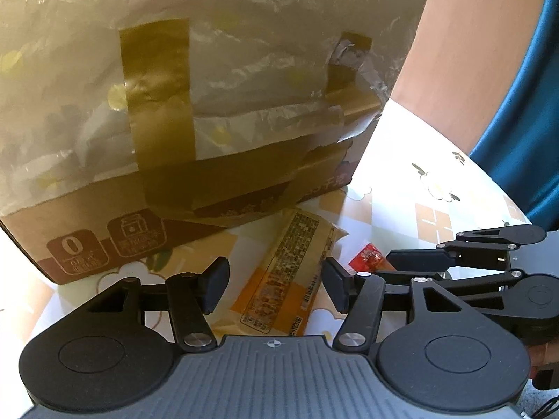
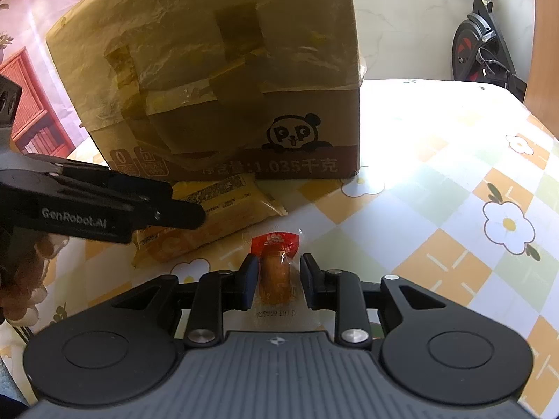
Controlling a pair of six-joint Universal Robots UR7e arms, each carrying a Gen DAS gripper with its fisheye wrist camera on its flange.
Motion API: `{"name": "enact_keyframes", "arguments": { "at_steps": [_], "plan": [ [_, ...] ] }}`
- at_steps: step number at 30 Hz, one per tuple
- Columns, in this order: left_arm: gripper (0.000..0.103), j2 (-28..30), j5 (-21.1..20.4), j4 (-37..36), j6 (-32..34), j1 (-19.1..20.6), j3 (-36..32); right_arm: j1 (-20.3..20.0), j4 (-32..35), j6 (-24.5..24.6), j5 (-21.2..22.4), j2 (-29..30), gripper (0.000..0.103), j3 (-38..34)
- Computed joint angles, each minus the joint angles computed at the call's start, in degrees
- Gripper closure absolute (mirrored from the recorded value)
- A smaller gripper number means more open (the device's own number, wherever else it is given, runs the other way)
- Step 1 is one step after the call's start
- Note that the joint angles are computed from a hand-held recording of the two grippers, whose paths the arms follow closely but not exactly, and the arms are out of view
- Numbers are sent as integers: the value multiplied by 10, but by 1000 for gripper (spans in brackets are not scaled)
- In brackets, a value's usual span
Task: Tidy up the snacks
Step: 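Close the right tool on the orange sausage while the left tool grasps the yellow biscuit packet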
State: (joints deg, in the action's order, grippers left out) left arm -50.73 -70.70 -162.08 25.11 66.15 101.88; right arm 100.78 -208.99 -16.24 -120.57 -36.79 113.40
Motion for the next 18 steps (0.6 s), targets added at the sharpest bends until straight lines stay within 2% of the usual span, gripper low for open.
{"name": "enact_keyframes", "arguments": {
  "at_steps": [4, 8, 12, 14, 16, 18],
  "plan": [
    [41, 2, -3, 3, -7, 1, 1, 0, -3, 1, 1, 1, 74, 0],
    [41, 9, 16, -2, 6, -5, 8, 1, -5, 2, 0, 2, 74, 1],
    [53, 14, 19, -20, 11, -6, 13, 0, -5, 2, 0, 2, 74, 1],
    [53, 11, 14, -36, 14, -5, 21, 0, -6, 1, 1, 2, 74, 1],
    [53, 8, 26, -62, 16, -8, 35, -1, -8, 2, 3, 3, 74, 2],
    [54, -1, 28, -72, -2, -8, 46, -3, -14, 7, 9, 2, 74, 6]
  ]
}}
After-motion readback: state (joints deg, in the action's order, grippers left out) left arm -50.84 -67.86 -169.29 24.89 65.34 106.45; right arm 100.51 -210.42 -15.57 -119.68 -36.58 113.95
